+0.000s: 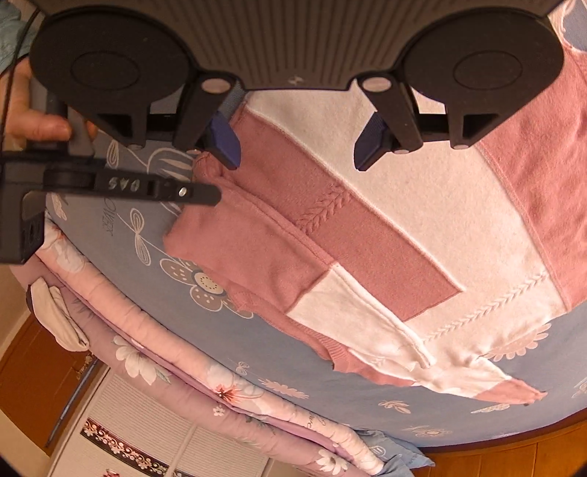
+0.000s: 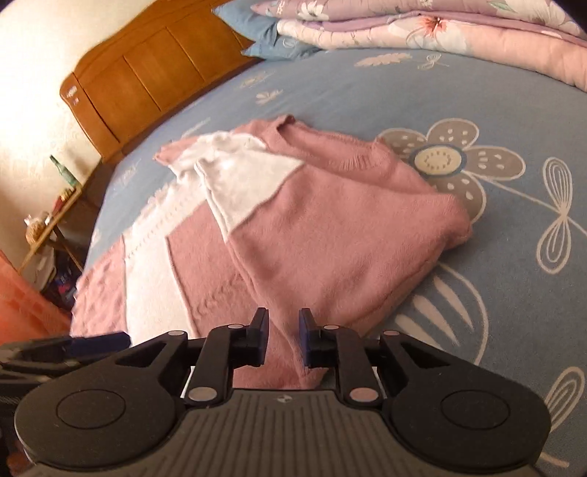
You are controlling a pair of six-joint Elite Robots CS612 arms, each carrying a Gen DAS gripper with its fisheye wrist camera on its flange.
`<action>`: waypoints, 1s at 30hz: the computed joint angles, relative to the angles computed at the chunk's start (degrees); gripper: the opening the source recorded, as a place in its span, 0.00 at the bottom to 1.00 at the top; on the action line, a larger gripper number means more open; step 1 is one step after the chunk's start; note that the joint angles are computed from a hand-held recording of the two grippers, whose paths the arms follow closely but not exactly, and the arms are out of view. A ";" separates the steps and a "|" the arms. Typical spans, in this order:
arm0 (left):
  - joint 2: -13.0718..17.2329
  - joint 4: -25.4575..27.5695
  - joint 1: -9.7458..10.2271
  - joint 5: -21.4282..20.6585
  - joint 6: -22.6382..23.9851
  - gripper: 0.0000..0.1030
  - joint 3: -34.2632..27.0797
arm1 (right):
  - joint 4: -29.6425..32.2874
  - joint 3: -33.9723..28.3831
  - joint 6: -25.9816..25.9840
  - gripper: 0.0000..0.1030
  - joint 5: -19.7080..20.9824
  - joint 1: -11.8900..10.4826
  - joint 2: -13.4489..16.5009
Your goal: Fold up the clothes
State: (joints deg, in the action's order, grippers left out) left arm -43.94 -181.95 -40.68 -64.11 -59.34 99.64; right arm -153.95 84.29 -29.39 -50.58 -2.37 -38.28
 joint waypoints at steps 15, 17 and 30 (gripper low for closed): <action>-4.05 1.53 -1.69 5.03 -9.77 0.66 6.07 | 3.08 4.10 -7.55 0.24 -1.64 1.51 -2.83; -4.17 1.96 -1.69 5.06 -10.69 0.66 6.24 | 4.10 5.09 -9.04 0.24 -0.20 1.27 -3.68; -4.71 5.82 -1.71 4.44 -15.71 0.66 6.42 | 6.64 9.01 -17.22 0.27 -1.80 2.62 -5.71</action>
